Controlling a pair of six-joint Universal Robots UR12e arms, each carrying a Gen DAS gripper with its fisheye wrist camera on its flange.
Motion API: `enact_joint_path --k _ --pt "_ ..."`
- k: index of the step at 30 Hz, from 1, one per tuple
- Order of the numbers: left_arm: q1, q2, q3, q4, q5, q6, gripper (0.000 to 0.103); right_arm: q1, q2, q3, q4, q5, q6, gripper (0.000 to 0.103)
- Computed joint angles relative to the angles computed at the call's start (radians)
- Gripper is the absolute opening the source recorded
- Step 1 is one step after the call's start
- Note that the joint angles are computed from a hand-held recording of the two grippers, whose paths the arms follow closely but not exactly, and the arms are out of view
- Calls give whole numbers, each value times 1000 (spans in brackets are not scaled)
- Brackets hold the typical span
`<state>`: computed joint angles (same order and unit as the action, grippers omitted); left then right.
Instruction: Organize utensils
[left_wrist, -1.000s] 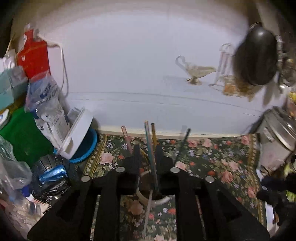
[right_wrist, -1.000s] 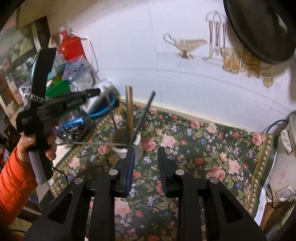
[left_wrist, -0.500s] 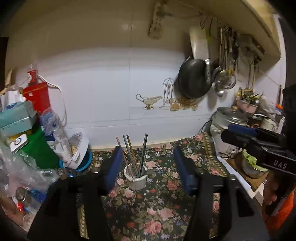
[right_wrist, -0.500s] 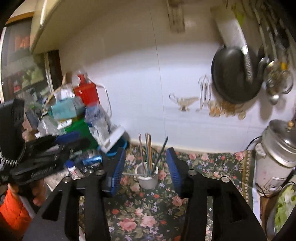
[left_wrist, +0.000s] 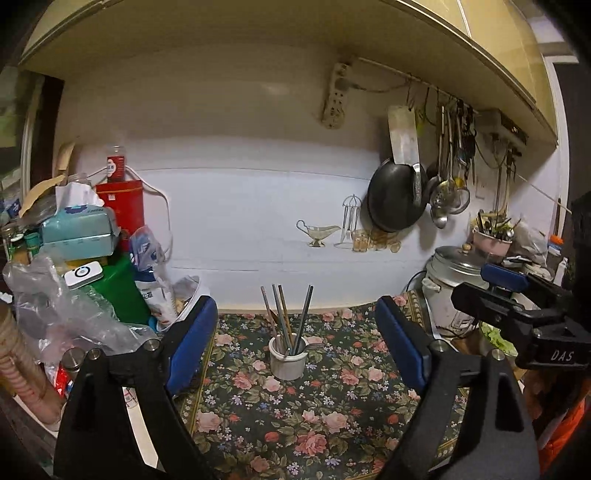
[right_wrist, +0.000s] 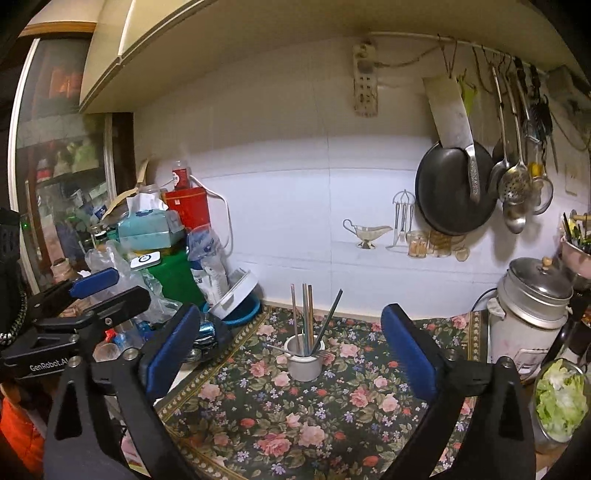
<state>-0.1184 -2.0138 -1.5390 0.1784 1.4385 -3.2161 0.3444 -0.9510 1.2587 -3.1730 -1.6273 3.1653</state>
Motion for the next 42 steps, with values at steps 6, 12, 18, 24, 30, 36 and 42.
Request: enact_joint_path --k 6,12,18,24,30,36,42 --pt "3 8 -17 21 13 -10 87 6 -10 17 -10 -6 1 99" --pt "2 8 -17 22 21 -9 87 5 -11 20 -12 -4 0 99" --pt "0 7 -15 29 30 -4 88 6 -11 20 -10 -9 3 99" --pt "-1 3 -9 30 33 -8 90 4 -15 23 -7 -13 11 99" --pt "-5 1 -6 32 41 -10 91 2 -14 21 -5 -9 12 99" --pt "-9 -4 2 34 47 -2 91 2 -13 20 -5 -8 13 99" --pt "-11 -8 9 37 48 -6 92 0 -13 18 -5 -9 16 100"
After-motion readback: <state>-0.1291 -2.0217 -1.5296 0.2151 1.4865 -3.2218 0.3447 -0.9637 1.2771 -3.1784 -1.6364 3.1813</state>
